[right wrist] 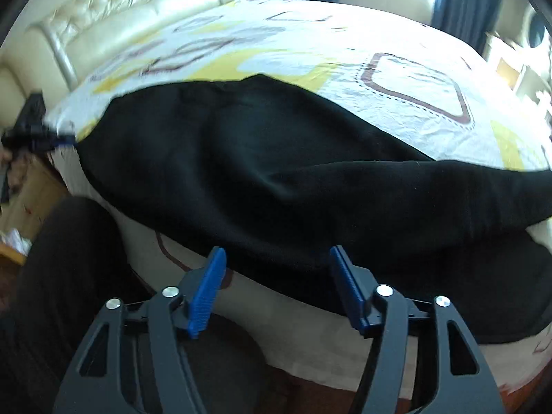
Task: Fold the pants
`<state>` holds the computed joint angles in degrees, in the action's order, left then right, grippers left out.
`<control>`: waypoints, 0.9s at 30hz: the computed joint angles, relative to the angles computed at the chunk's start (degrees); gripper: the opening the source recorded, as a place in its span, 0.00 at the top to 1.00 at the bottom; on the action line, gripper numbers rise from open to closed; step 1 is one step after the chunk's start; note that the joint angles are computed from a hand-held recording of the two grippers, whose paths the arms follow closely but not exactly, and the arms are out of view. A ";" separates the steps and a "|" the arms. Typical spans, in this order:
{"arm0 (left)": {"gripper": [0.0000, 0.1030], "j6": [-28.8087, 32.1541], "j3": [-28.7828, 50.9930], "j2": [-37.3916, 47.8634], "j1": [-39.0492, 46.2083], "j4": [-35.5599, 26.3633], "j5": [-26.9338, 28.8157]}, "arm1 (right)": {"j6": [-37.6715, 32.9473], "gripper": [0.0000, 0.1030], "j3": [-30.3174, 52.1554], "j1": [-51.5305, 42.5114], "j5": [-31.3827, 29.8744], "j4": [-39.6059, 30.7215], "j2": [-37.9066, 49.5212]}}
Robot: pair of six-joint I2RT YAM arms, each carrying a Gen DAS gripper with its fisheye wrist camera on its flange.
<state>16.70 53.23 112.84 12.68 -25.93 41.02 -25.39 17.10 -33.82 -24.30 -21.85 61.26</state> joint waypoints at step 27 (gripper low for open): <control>0.81 -20.45 -11.02 -5.50 -12.57 18.99 -12.17 | -2.98 0.33 29.00 -58.09 -25.72 -12.96 37.97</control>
<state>-3.76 42.21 107.34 0.10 -6.94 28.85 -28.37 46.10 -91.91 -50.02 -34.81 99.22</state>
